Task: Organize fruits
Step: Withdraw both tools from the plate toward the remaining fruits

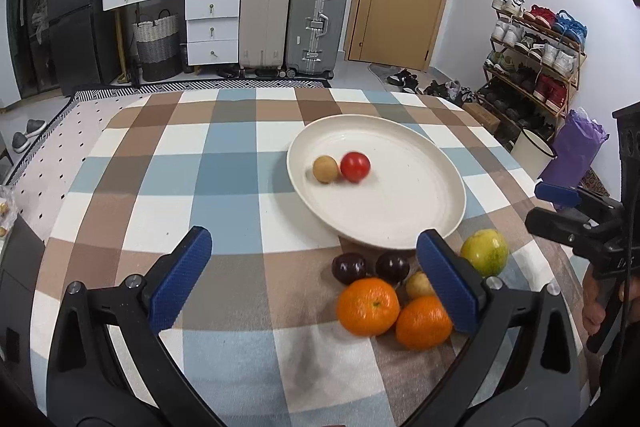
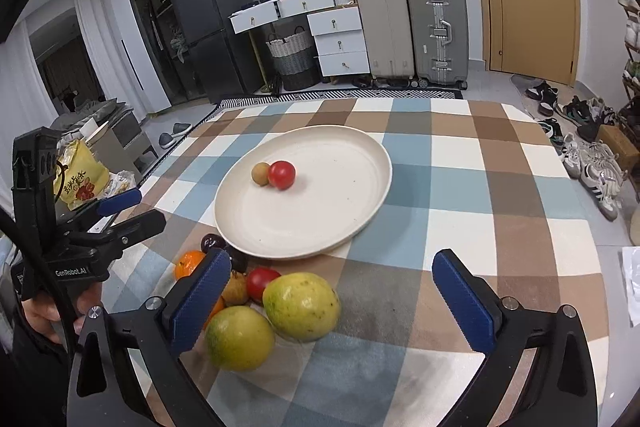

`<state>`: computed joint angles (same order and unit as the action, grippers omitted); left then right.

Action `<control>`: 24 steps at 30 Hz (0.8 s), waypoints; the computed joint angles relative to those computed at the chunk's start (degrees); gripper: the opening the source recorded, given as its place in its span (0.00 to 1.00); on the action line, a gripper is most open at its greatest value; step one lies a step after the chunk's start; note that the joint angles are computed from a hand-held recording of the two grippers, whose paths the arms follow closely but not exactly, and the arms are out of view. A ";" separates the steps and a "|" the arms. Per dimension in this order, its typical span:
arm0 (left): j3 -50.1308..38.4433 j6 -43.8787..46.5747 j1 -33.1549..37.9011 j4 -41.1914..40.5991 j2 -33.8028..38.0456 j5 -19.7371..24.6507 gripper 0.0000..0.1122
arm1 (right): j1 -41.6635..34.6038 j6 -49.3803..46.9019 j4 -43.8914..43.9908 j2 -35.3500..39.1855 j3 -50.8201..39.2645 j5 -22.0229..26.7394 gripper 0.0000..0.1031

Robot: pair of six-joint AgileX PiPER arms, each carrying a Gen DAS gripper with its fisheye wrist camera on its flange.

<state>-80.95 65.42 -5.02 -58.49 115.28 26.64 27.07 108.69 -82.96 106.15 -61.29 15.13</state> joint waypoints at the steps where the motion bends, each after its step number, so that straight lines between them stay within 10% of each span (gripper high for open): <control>1: 0.80 0.37 0.21 -0.06 -0.50 0.06 0.91 | 0.21 0.84 -0.35 -0.59 0.83 0.21 0.99; 24: 7.14 1.58 -0.19 -0.33 -0.54 -0.52 0.91 | 0.14 10.92 -5.62 1.47 4.24 -3.48 0.99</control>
